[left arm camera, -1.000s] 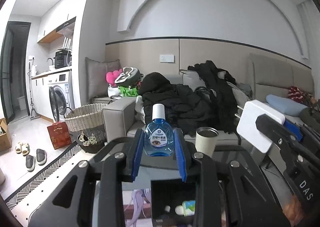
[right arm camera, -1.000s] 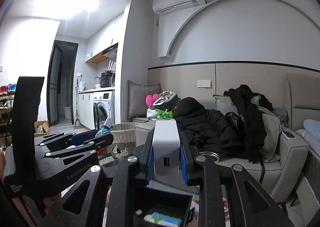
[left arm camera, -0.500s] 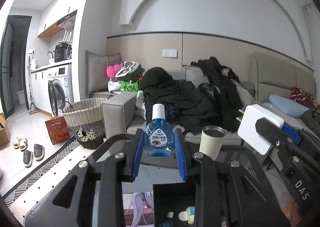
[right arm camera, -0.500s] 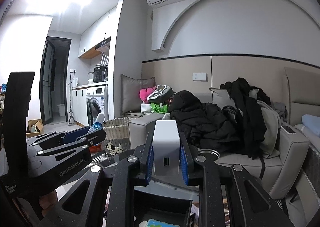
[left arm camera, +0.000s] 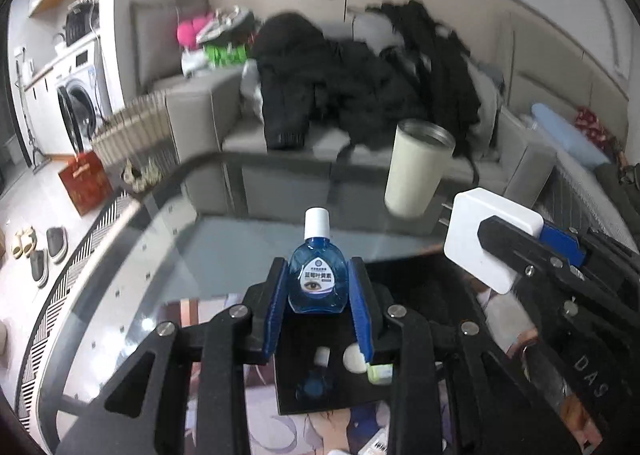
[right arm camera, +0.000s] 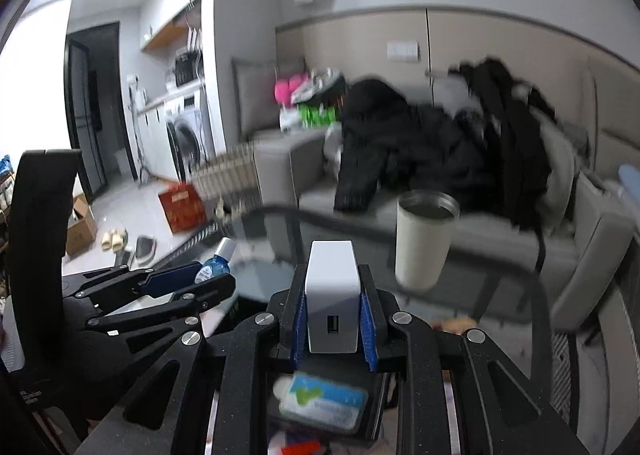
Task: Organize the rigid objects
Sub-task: 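Carry the charger with right tool while left carries the bottle over the black box, then lower the charger into the box with right tool while left lowers the bottle in, then open both tools to release the charger and bottle inside the box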
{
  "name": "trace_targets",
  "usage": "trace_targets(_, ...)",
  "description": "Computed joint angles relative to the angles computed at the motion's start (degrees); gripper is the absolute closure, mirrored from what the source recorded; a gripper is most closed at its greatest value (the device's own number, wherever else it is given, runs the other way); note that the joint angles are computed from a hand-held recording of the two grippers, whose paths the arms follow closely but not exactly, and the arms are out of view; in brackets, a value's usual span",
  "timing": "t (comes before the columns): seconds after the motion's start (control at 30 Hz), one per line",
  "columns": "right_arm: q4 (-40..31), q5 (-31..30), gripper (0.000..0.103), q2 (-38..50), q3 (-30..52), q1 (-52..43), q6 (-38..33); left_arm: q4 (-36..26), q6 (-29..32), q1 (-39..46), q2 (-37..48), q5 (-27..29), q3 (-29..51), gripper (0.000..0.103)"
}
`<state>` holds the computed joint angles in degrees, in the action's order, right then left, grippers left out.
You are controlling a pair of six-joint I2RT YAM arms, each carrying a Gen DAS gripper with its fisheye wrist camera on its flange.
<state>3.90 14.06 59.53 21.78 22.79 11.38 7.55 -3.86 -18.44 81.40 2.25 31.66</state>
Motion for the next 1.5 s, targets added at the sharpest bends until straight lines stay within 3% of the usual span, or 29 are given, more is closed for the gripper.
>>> trace_targets(0.27, -0.77, -7.35, 0.081, 14.61, 2.49, -3.84, 1.01, -6.57, 0.66, -2.01, 9.07, 0.24, 5.47, 0.074)
trace_targets(0.7, -0.02, -12.19, 0.081, 26.63, 4.57, -6.01, -0.05, -10.71, 2.13, -2.66, 15.7, 0.88, 8.48, 0.074)
trace_targets(1.23, -1.98, -13.11, 0.08, 24.96, 4.82, -7.04, 0.57, -11.0, 2.24, -2.1, 15.4, 2.35, 8.28, 0.072)
trace_targets(1.5, -2.56, -13.97, 0.076, 22.41, 3.9, -7.96, 1.35, -9.66, 1.82, -2.12, 13.85, 1.25, 7.22, 0.058)
